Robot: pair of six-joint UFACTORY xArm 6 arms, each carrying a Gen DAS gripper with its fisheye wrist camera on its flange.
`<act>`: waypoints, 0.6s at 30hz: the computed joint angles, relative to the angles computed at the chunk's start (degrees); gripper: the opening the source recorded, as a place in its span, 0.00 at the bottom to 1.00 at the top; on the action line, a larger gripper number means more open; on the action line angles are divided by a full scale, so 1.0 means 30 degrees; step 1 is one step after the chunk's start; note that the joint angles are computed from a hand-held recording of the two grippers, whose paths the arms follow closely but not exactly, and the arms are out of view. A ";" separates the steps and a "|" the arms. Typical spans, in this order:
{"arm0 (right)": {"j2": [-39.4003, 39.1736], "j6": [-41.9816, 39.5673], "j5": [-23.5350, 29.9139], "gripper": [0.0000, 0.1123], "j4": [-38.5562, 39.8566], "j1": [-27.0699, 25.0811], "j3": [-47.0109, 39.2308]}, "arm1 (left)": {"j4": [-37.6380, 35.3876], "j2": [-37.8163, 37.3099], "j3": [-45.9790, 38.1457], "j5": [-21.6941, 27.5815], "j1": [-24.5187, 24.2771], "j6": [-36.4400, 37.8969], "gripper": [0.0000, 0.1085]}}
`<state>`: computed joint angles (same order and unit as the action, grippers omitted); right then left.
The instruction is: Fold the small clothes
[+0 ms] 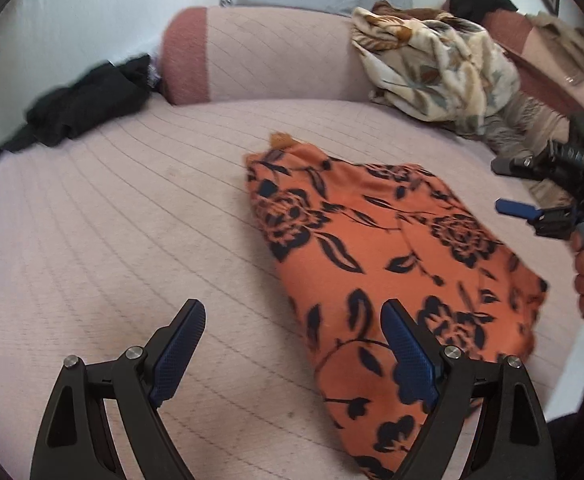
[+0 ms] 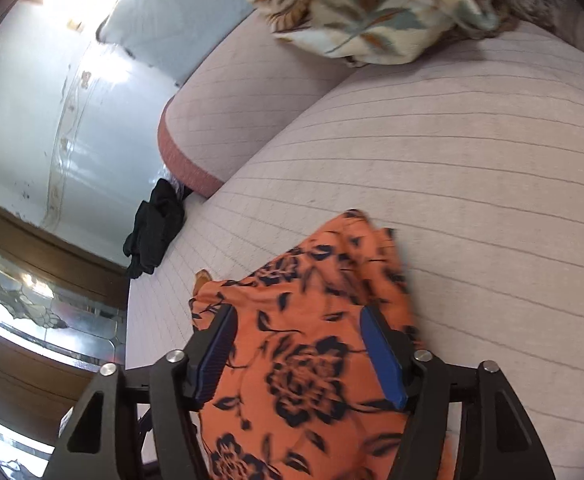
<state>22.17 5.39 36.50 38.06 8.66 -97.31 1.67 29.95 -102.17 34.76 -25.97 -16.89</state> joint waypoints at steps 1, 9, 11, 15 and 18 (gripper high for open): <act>-0.0265 -0.0256 0.0173 0.61 0.0262 -0.0286 0.0401 | -0.1869 0.0239 -0.0307 0.0378 0.0060 0.1415 0.82; 0.0919 -0.3107 0.4070 0.62 0.2756 -0.1958 -0.0161 | -0.8136 0.1688 -0.2250 0.2247 0.0518 0.5590 0.83; 0.1603 -0.3613 0.5468 0.62 0.2658 -0.2047 -0.0918 | -0.8968 0.2310 -0.3091 0.2902 0.0623 0.5795 0.83; 0.2267 -0.5580 0.6377 0.68 0.4764 -0.2178 -0.1188 | -1.1124 0.2987 -0.3919 0.3644 0.0857 0.6526 0.83; 0.2886 -0.6797 0.7546 0.70 0.6997 -0.2278 -0.1646 | -1.1935 0.3606 -0.4716 0.4104 0.0936 0.6556 0.83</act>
